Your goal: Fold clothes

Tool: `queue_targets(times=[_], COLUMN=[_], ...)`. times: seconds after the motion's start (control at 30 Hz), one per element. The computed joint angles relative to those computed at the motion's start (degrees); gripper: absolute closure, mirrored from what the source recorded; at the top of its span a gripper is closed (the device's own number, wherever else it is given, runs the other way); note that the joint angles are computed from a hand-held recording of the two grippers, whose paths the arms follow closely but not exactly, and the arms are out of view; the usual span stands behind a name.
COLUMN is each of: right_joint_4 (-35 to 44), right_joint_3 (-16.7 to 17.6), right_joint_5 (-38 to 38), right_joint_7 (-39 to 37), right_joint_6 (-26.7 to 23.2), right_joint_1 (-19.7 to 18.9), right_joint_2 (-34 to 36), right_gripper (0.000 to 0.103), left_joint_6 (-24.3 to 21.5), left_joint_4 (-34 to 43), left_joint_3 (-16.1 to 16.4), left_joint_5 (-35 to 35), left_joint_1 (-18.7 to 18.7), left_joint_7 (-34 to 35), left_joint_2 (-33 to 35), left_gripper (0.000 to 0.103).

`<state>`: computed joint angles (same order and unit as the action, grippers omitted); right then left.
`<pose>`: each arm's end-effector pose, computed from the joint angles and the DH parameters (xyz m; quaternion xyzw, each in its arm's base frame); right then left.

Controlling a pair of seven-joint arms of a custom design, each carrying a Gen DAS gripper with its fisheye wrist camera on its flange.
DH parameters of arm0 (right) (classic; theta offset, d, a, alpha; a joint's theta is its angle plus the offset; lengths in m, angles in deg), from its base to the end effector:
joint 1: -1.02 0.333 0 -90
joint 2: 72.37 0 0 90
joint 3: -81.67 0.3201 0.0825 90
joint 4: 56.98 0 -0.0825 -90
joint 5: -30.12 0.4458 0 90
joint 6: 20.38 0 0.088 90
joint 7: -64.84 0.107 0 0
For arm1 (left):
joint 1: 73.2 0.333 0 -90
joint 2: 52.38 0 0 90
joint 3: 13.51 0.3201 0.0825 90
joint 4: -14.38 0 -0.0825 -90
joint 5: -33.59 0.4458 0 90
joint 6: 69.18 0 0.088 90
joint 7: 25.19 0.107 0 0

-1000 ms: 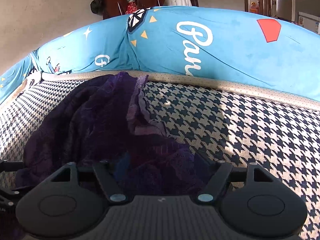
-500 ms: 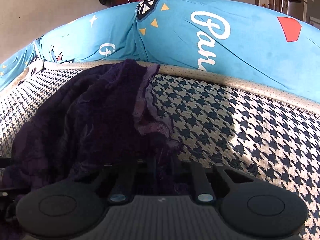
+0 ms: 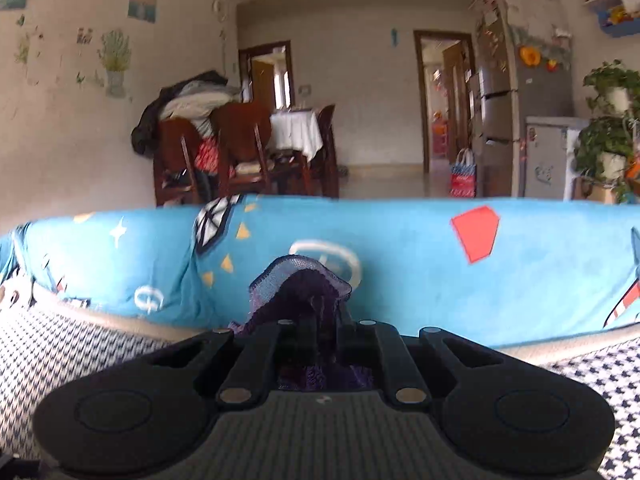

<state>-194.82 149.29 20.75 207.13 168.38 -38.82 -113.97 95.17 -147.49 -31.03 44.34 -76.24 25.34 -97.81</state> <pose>0.4430 0.3377 0.5030 -0.5967 0.5384 -0.3697 0.4662 0.3815 -0.1482 0.4693 -0.6943 0.5885 -0.3183 0.2651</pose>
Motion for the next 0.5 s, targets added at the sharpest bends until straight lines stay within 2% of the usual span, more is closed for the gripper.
queue_targets(times=[0.1,0.2,0.23,0.27,0.33,0.4,0.5], right_joint_4=[1.74,3.38,3.59,3.38,2.78,1.98,0.03], right_joint_3=[3.3,4.44,4.39,4.08,3.33,1.92,-1.56], right_joint_5=[3.46,2.61,1.88,1.48,0.9,-0.02,-1.53], right_joint_7=[4.34,6.4,6.33,6.46,6.77,6.43,4.68], right_joint_6=[-0.43,-1.61,-1.49,-1.59,-1.86,-2.2,-1.5], right_joint_1=[-6.29,-8.55,-8.51,-8.18,-7.35,-5.81,-1.47], right_joint_2=[-8.46,-5.31,-2.7,-1.76,-0.65,-0.52,1.77], right_gripper=[0.093,0.088,0.088,0.082,0.079,0.069,0.065], left_joint_6=[1.19,1.36,1.26,1.16,0.0,-1.36,-2.52], left_joint_4=[3.71,4.86,4.83,4.81,4.6,4.54,4.05], left_joint_3=[-0.32,1.14,1.13,1.11,-0.75,-2.56,-1.08], left_joint_5=[0.06,-0.88,-0.8,-0.7,0.44,1.98,2.28], left_joint_1=[1.39,0.25,0.3,0.35,2.15,4.03,3.21], left_joint_7=[-0.56,-0.12,0.01,0.13,-1.3,-3.35,-3.66], left_joint_2=[5.18,7.58,7.77,7.96,7.33,6.68,5.96], left_gripper=[0.005,0.005,0.005,0.005,0.004,0.004,0.004])
